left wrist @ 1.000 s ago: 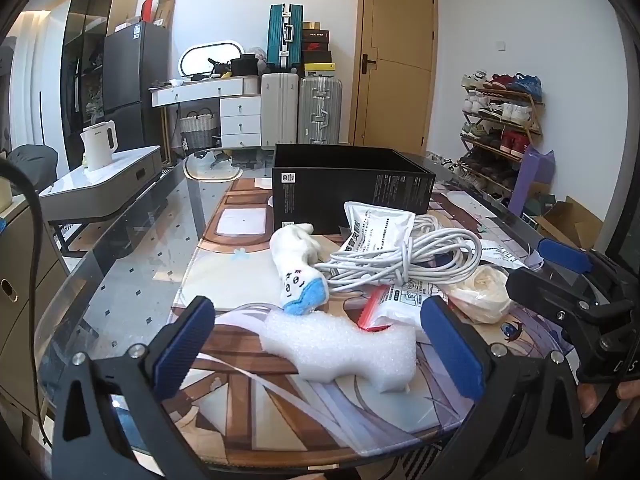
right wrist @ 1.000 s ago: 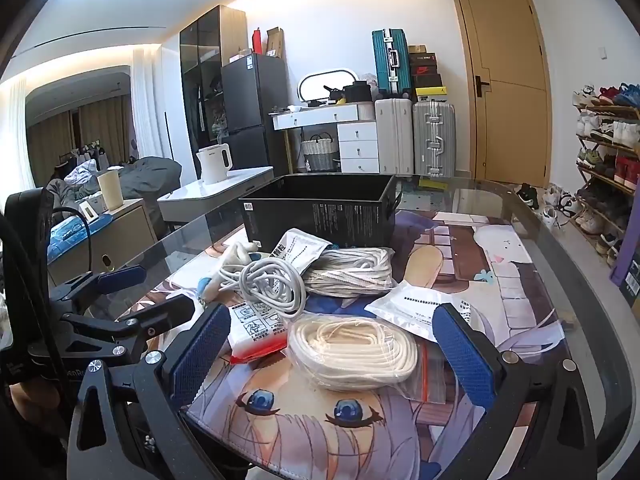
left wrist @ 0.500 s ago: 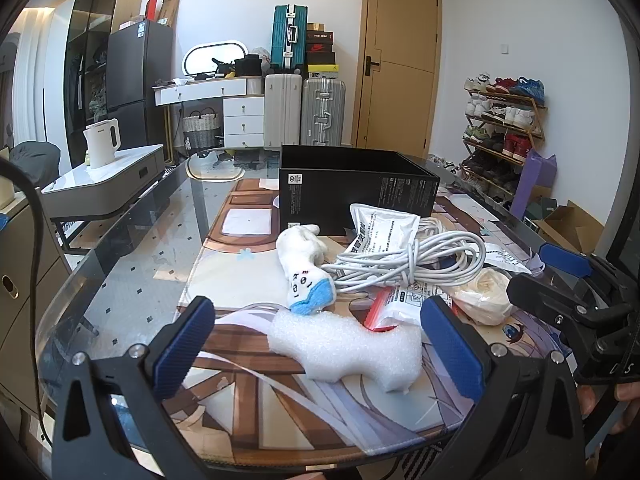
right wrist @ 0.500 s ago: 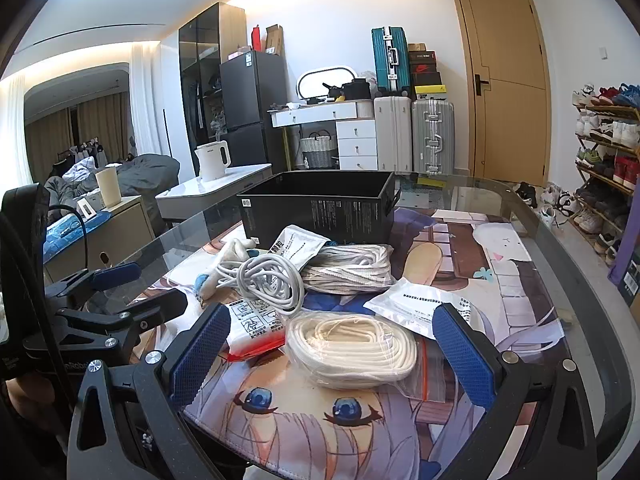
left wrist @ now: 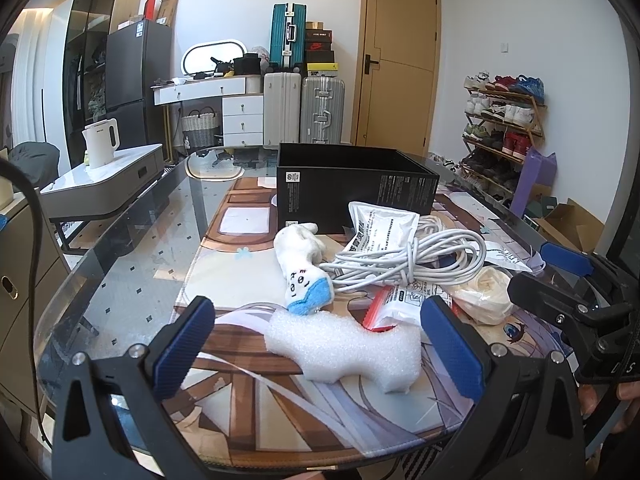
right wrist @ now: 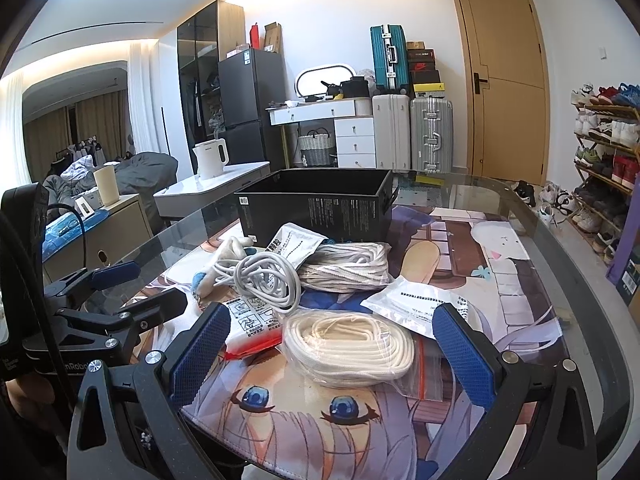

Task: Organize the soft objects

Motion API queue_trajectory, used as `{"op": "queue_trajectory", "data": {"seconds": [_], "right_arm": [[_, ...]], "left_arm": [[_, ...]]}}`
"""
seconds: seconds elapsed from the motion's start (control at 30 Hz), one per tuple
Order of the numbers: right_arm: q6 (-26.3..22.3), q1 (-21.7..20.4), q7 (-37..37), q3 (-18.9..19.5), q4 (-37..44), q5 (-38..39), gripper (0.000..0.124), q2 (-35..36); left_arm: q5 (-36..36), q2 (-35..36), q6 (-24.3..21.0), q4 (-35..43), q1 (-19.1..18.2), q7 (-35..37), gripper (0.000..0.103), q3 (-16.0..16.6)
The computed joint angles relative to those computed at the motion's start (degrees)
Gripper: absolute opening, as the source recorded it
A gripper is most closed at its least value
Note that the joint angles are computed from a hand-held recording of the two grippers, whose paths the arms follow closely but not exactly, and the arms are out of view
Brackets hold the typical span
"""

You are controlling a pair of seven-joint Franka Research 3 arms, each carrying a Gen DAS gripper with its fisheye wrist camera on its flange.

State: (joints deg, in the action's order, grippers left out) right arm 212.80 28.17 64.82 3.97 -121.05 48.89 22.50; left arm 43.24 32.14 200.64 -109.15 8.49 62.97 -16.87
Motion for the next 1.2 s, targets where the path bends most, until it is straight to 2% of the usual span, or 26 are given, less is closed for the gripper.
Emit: {"op": "queue_trajectory", "data": {"seconds": [0.23,0.5,0.83,1.2], "right_arm": [[-0.22,-0.2,0.52,0.02,-0.34,0.48,0.103,-0.39],[-0.69,0.4,-0.93,-0.35,-0.06,1.57,0.103,-0.45],[-0.74,0.32,-1.1,-0.28,0.09,1.61,0.103,-0.33],[-0.99,0.46,-1.37,-0.35,0.25,1.97,0.103,-0.25]], "left_arm": [[1.23,0.46,-0.53,0.55,1.13,-0.38,0.103,-1.14],[0.81,0.98,0.25,1.03,0.74,-0.24,0.103,-0.52],[-4.26,0.44,4.12,-0.21,-4.76,2.35,0.103,5.35],[-8.49,-0.08,6.3,-1.37,-7.7,5.16,0.103,8.02]]}}
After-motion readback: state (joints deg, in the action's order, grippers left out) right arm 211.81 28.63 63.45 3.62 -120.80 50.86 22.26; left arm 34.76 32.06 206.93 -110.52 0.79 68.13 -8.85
